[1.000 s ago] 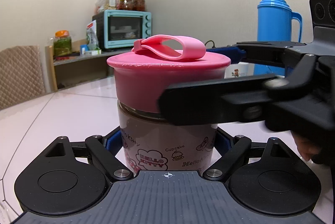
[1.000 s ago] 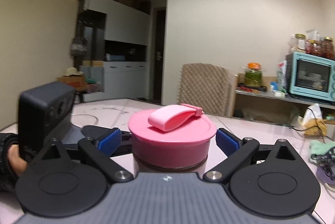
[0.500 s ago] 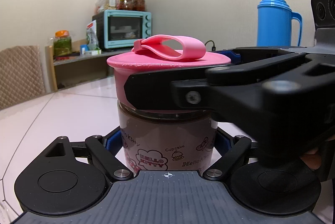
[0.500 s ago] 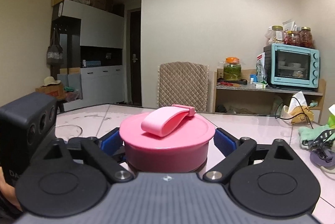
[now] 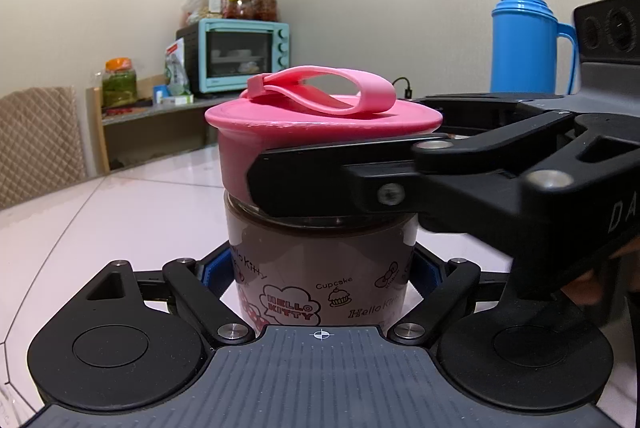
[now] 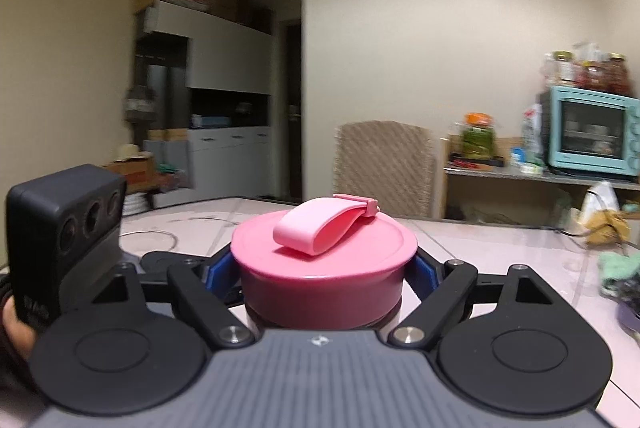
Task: Unscrew bottle cap and pour
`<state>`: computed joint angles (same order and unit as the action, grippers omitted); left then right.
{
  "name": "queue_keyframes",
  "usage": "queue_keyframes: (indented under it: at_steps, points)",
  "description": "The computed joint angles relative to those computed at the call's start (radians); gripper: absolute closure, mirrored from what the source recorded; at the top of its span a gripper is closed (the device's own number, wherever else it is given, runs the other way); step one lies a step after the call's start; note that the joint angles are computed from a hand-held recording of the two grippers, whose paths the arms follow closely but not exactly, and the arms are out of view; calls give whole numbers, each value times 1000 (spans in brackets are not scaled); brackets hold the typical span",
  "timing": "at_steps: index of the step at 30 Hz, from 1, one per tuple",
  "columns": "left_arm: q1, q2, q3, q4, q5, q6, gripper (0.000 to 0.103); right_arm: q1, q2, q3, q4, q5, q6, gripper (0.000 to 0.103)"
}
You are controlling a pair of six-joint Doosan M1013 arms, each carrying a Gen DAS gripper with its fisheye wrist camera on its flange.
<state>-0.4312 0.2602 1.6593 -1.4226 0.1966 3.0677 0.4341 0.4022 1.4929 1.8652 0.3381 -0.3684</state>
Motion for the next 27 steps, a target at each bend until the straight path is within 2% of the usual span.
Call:
queue_keyframes:
  at_steps: [4, 6, 9, 13, 17, 24, 27]
  points:
    - [0, 0, 1, -4, 1, 3, 13, -44, 20, -28, -137, 147, 100, 18]
    - [1, -1, 2, -5, 1, 5, 13, -76, 40, -58, -211, 262, 158, 18]
    - [2, -2, 3, -8, 2, 8, 13, -102, 63, -97, -280, 366, 201, 18]
    - [3, -2, 4, -12, 3, 12, 13, -120, 83, -135, -324, 449, 227, 18]
    - [3, -2, 4, -11, 3, 12, 13, -114, 73, -124, -314, 424, 229, 18]
    - [6, -2, 4, -12, 6, 13, 13, -64, 7, -50, -293, 190, 271, 14]
    - [6, -2, 4, -11, 6, 13, 13, -36, -15, -23, -294, 80, 301, 9]
